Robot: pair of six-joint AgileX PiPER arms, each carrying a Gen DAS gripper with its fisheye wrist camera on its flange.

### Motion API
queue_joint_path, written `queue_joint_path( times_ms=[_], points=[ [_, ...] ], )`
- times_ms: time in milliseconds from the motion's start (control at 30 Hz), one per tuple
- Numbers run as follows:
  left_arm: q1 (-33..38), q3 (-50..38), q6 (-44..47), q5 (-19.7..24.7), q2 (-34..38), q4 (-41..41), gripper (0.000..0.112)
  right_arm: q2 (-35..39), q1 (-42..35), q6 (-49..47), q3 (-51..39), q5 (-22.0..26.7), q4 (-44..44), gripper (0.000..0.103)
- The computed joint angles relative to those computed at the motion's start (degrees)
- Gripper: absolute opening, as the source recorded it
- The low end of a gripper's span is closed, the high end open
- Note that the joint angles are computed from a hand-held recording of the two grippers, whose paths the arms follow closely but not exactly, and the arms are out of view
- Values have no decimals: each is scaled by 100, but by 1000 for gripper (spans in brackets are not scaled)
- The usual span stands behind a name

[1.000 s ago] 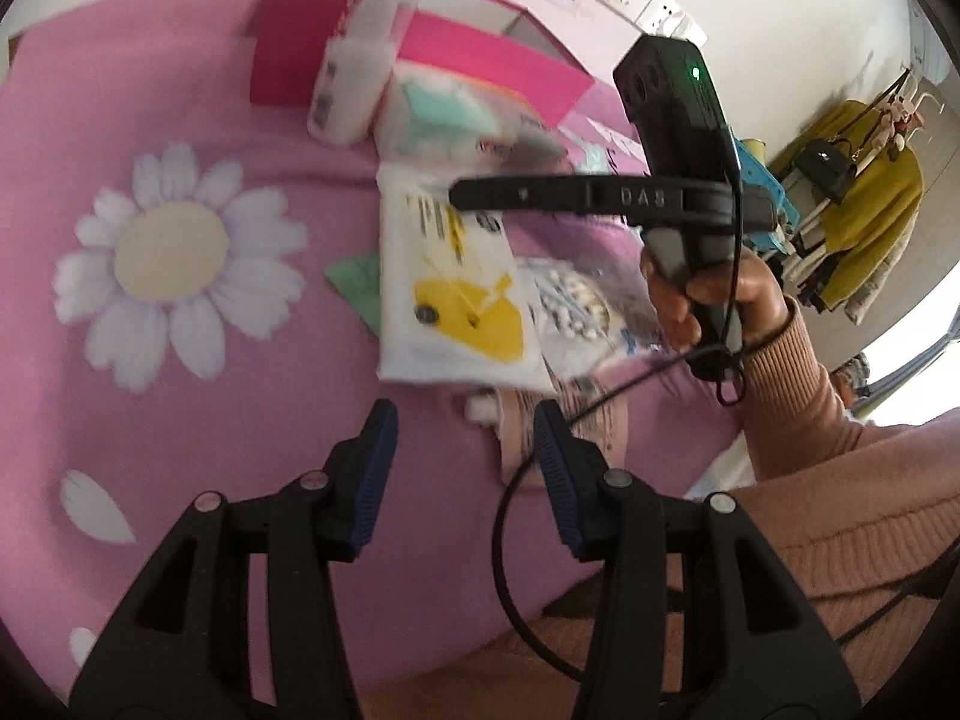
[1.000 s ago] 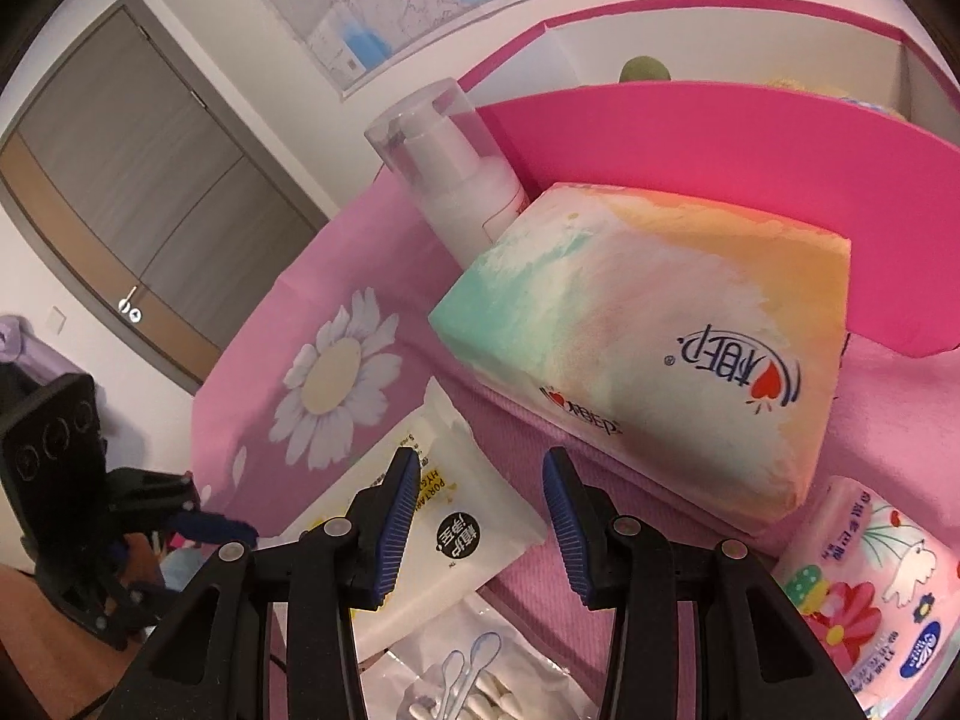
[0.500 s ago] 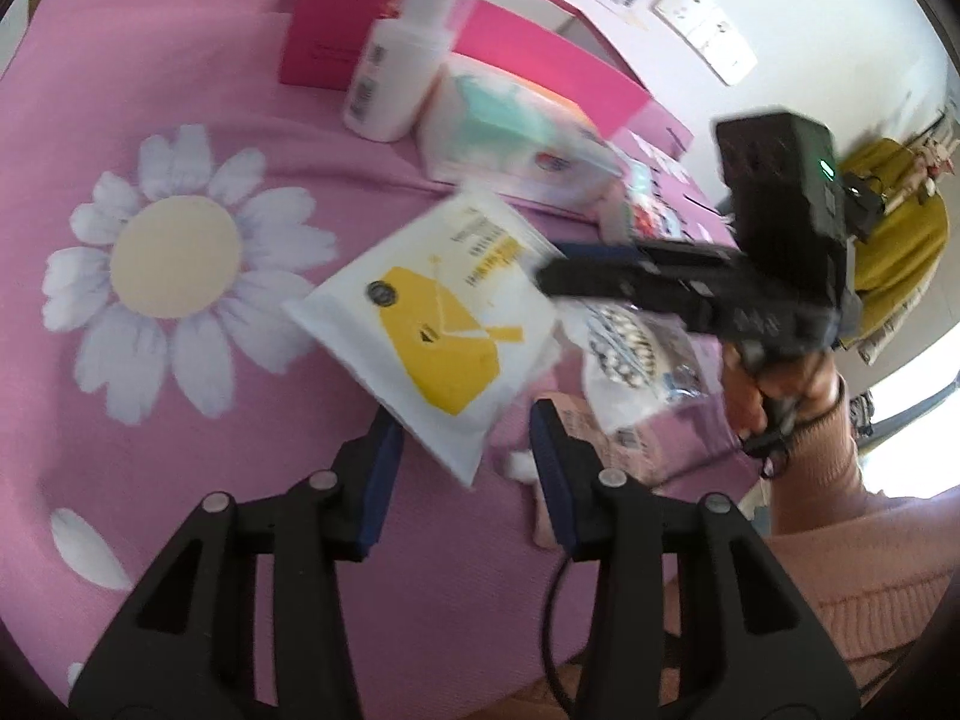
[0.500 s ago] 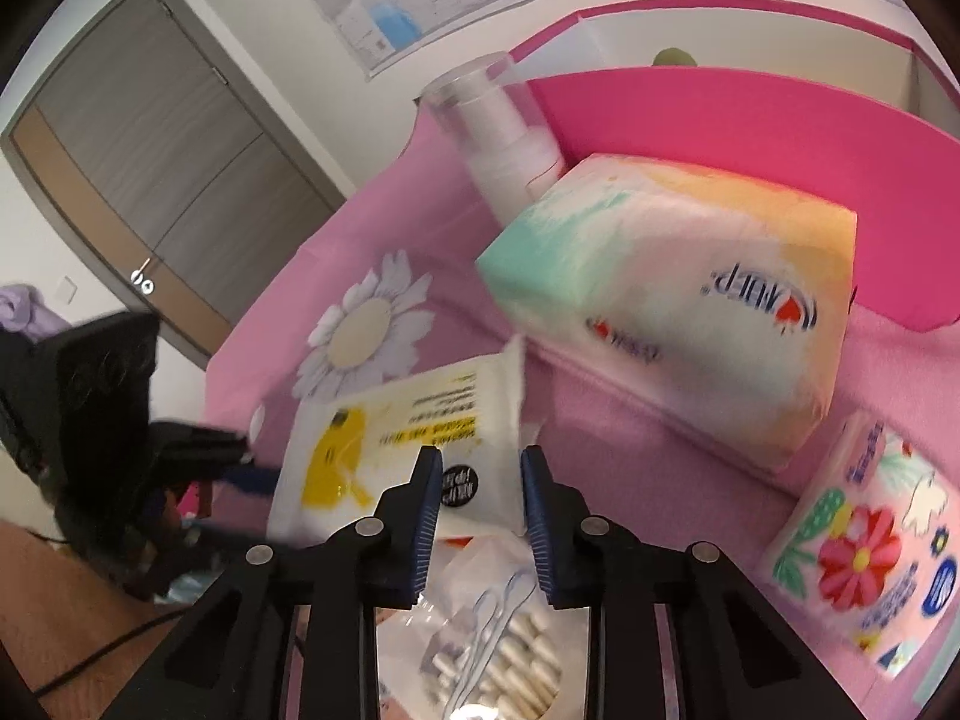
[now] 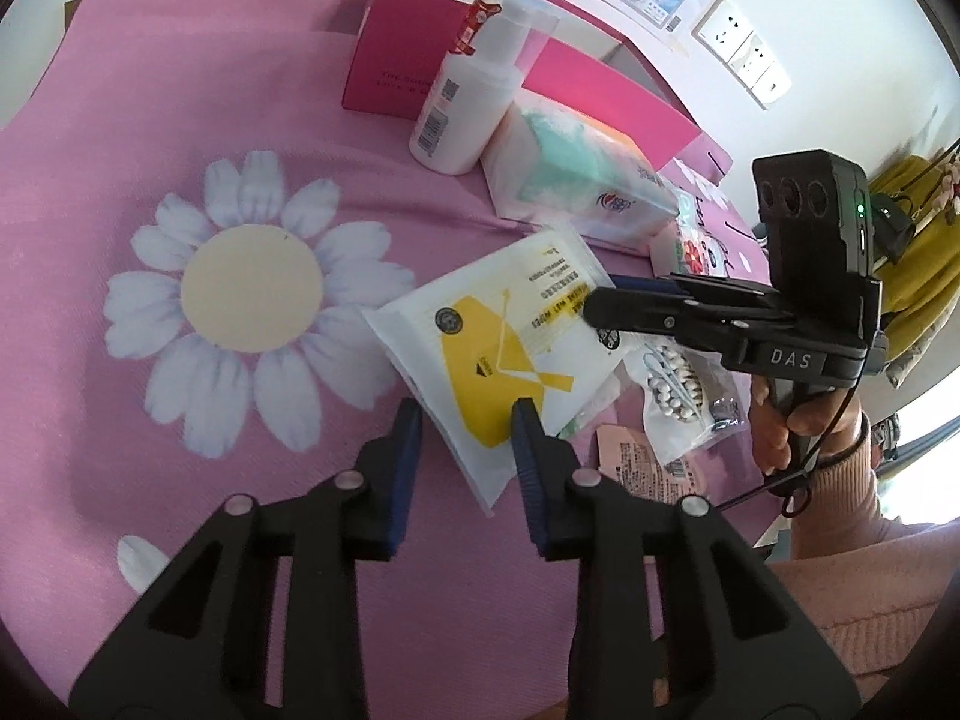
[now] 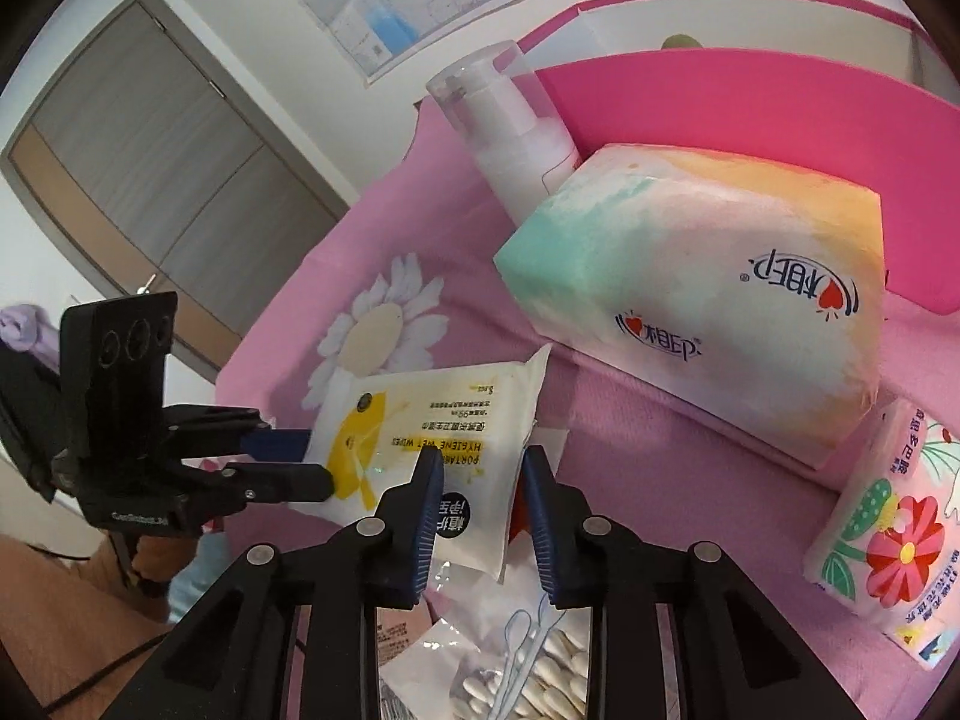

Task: Organize soft objects
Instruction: 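Carry the wet wipes pack into the pink box and release it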

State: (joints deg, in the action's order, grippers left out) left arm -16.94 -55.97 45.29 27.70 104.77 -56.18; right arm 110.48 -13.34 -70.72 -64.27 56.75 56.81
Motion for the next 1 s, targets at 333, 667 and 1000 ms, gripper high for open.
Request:
queue_joint_path(
  times_ms=[333,667,1000],
  points=[
    [56,-34,429,101,-156,-461,33,-660,-106,-196,423,-220,186,17],
    [-75,-615,257,118,-562,-99,33,-1212,-669,-298,198,288,363,17],
    [-271,-2151,-604,223,-211,1062,33,-1251,-770,13,-459,241,697,17]
  ],
)
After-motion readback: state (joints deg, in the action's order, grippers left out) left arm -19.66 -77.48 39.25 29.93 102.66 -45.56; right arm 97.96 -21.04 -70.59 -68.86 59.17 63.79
